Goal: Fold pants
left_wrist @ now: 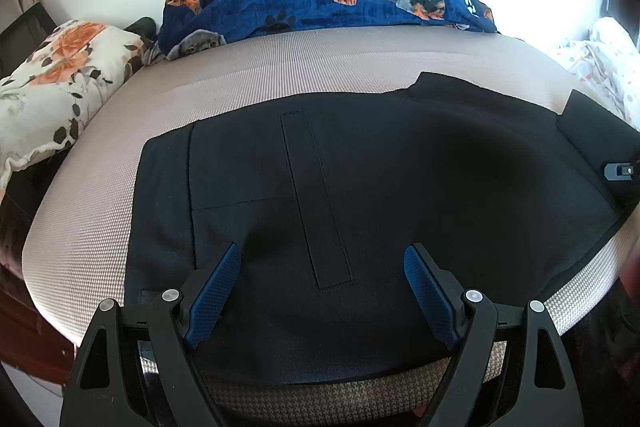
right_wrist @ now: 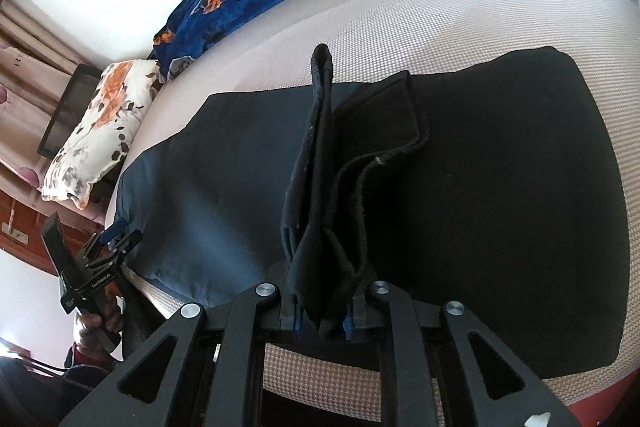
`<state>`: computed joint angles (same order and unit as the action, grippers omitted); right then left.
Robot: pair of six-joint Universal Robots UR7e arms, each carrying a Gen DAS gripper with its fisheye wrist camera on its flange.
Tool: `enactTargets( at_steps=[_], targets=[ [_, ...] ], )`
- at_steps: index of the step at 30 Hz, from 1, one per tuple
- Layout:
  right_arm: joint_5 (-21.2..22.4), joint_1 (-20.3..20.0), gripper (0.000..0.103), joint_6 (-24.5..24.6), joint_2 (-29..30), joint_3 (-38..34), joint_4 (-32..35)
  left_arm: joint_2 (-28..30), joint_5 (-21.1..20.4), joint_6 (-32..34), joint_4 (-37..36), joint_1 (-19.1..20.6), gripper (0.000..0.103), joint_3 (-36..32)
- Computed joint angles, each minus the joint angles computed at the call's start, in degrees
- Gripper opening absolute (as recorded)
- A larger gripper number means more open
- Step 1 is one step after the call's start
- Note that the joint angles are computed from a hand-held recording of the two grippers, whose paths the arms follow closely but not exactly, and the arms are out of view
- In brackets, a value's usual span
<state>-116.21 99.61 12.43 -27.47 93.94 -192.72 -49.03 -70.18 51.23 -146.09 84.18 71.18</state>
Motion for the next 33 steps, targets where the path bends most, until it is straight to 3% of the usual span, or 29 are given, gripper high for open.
enactTargets(
  at_steps=[8,17,27,33],
  targets=[
    [0.6,0.0,0.021,0.3,0.1,0.0,0.0,0.1,0.1,0.0,0.0,0.0,0.084,-0.1],
    [4.8,-0.7,0.046,0.9,-0.3,0.5,-0.4,0.1,0.1,-0.1,0.1,-0.1,0.085,-0.1],
    [11.7,-2.2,0.065,2.3,-0.8,2.0,-2.8,0.1,0.1,-0.1,0.0,0.0,0.085,0.0],
    [17.8,-3.4,0.07,3.1,-0.9,3.0,-4.8,0.2,0.2,-0.1,0.1,-0.1,0.086,-0.2]
  ],
)
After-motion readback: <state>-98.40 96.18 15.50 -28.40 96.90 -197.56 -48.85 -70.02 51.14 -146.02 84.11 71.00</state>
